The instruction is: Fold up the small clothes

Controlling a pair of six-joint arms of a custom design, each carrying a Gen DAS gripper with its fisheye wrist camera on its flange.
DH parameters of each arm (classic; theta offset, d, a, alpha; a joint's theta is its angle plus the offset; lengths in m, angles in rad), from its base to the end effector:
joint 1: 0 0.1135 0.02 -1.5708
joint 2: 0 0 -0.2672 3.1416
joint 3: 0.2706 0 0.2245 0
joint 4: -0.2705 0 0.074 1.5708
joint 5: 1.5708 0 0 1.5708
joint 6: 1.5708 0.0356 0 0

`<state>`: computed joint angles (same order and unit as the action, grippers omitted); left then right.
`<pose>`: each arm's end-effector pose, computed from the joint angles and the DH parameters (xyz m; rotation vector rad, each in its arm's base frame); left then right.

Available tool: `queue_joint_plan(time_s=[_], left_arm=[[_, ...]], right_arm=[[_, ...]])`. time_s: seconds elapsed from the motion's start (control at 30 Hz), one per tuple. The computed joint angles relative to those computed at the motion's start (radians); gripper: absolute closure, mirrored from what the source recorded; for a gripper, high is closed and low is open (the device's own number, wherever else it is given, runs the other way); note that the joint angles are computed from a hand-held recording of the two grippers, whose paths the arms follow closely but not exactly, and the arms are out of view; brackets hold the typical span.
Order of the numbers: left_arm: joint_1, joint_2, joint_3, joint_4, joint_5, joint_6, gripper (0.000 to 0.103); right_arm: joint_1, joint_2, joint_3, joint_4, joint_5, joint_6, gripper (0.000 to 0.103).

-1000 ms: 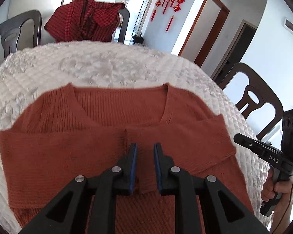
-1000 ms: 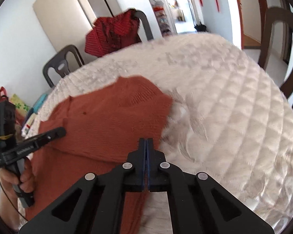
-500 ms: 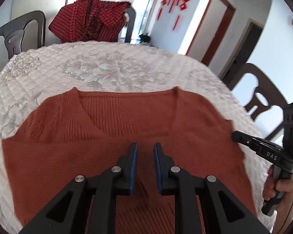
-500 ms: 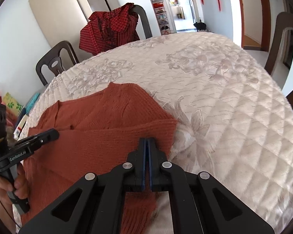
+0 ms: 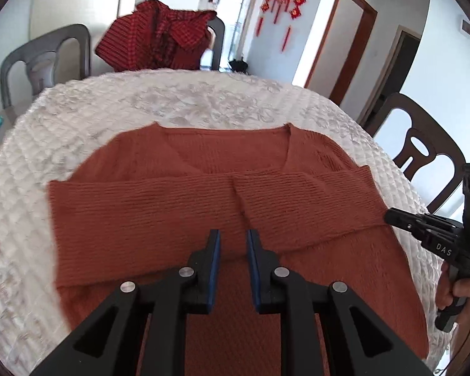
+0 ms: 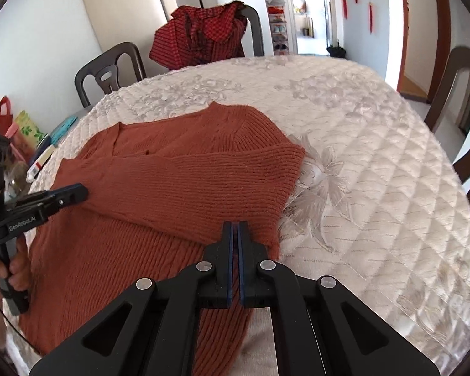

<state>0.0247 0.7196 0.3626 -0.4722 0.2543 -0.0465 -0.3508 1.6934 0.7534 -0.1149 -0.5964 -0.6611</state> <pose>0.1162 -0.0061 0.1903 0.0336 2.3880 -0.3150 0.2696 -0.0774 0.1494 -0.5615 2.3341 0.3373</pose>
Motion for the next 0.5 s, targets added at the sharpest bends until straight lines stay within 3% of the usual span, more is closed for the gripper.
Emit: queue_joint_plan(time_s=[0.17,0.23,0.5], left_arm=[[0.391,-0.080,0.018,-0.157,0.175,0.239,0.082],[0.541,-0.069,0.026,-0.194,0.245,0.350,0.073],[0.718,0.067,0.019,-0.096,0.309,0.439,0.071]], right_arm=[[-0.051,-0.027,-0.016,-0.058,-0.038,-0.052,0.101],[-0.053,-0.034,-0.024,-0.057,-0.046,-0.053,0.098],[0.004,-0.024,-0.028,0.022,-0.032,0.024,0.097]])
